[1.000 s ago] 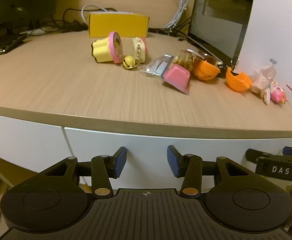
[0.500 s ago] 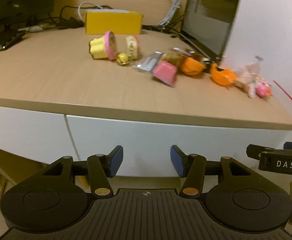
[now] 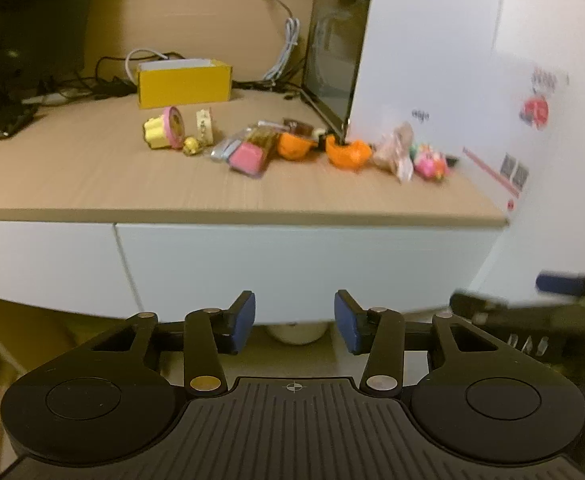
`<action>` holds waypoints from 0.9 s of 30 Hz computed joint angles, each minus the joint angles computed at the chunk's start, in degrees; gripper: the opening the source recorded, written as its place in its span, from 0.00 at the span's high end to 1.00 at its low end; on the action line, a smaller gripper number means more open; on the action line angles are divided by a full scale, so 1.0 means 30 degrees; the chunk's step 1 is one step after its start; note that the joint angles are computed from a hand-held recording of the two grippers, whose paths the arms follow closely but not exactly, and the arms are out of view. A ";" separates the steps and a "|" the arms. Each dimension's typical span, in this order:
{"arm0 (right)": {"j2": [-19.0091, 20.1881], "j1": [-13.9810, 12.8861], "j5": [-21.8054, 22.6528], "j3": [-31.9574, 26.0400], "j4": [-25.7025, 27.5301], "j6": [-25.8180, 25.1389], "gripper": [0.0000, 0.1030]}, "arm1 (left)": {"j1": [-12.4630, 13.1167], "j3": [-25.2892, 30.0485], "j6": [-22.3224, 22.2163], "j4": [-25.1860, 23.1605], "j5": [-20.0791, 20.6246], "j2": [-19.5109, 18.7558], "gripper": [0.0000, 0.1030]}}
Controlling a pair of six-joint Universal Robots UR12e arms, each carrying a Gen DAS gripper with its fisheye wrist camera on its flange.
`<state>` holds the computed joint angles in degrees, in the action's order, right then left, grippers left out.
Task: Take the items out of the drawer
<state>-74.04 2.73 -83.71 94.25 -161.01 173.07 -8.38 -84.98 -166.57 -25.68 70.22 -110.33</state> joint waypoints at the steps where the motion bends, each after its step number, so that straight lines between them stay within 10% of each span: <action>1: -0.0110 -0.0098 0.0324 0.0146 -0.0085 0.0014 0.00 | 0.0010 -0.0215 -0.0099 0.0027 0.0011 0.0150 0.58; 7: -0.0734 -0.0787 0.3150 0.0617 0.0247 0.0703 0.00 | 0.0231 -0.1006 -0.1727 0.0590 -0.0759 0.0565 0.77; 16: -0.0930 -0.0512 0.2390 0.1188 -0.0611 0.0173 0.00 | -0.0506 -0.1139 -0.1259 0.0737 0.2260 0.0703 0.84; 27: -0.0910 -0.0367 0.1579 0.1626 -0.1406 -0.0009 0.00 | -0.0648 -0.1522 -0.0691 0.0910 0.1700 0.1035 0.85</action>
